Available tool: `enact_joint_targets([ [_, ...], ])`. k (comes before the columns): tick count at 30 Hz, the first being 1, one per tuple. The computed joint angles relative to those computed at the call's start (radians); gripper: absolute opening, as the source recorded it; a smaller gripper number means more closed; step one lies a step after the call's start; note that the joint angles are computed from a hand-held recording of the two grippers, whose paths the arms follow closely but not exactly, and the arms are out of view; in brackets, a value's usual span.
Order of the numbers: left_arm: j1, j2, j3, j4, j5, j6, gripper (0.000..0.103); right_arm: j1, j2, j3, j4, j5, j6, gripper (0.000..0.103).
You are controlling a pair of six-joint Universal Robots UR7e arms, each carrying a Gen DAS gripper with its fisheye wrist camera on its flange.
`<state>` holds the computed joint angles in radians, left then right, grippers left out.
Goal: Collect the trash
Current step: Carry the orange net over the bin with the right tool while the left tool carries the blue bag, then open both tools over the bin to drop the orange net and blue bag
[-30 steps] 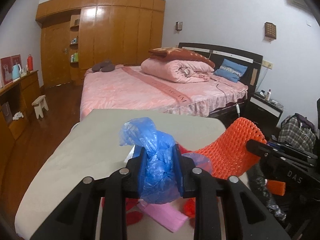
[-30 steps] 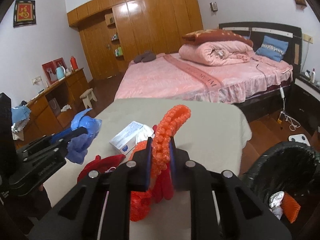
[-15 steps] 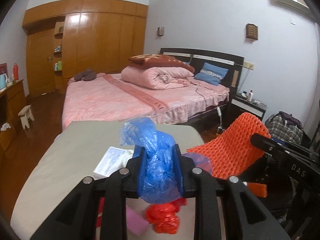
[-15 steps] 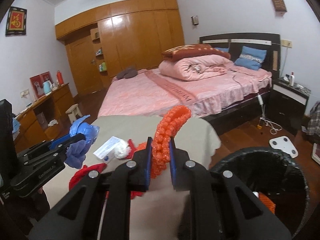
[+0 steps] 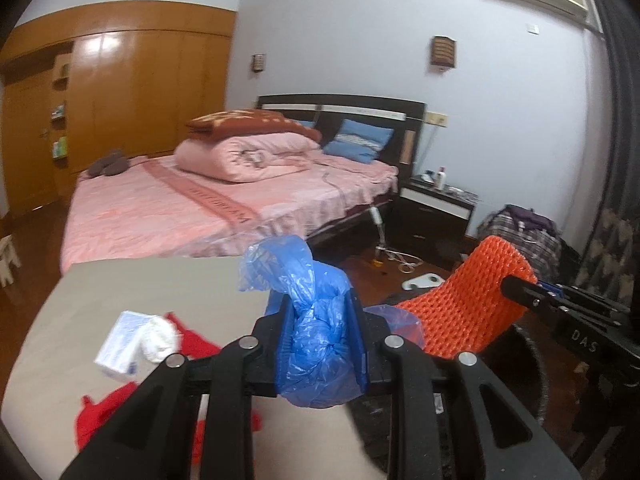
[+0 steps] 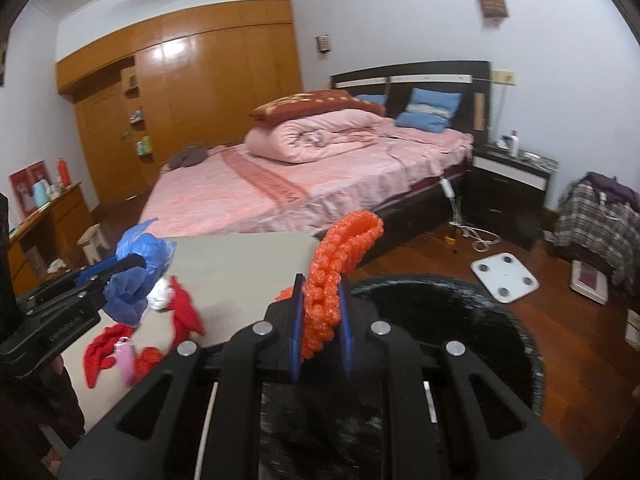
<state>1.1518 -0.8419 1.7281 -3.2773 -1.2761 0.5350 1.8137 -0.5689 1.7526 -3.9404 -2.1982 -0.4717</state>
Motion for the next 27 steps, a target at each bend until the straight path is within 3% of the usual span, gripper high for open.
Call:
enact_joint_targets([
  [16, -0.063, 0.140, -0.058, 0.113, -0.144, -0.014, 0.026, -0.085, -0.072, 0.138, -0.195, -0.113, -0.032, 0.016],
  [18, -0.066, 0.155, -0.071, 0.125, -0.150, -0.018, 0.029, -0.094, -0.075, 0.144, -0.200, -0.122, -0.031, 0.017],
  [20, -0.063, 0.166, -0.093, 0.171, -0.167, -0.028, 0.040, -0.102, -0.072, 0.145, -0.206, -0.136, -0.029, 0.019],
  [24, -0.054, 0.173, -0.111, 0.199, -0.170, -0.048, 0.050, -0.110, -0.064, 0.141, -0.216, -0.154, -0.023, 0.045],
  [27, -0.048, 0.166, -0.109, 0.192, -0.153, -0.046, 0.055, -0.106, -0.055, 0.135, -0.245, -0.169, -0.039, 0.078],
])
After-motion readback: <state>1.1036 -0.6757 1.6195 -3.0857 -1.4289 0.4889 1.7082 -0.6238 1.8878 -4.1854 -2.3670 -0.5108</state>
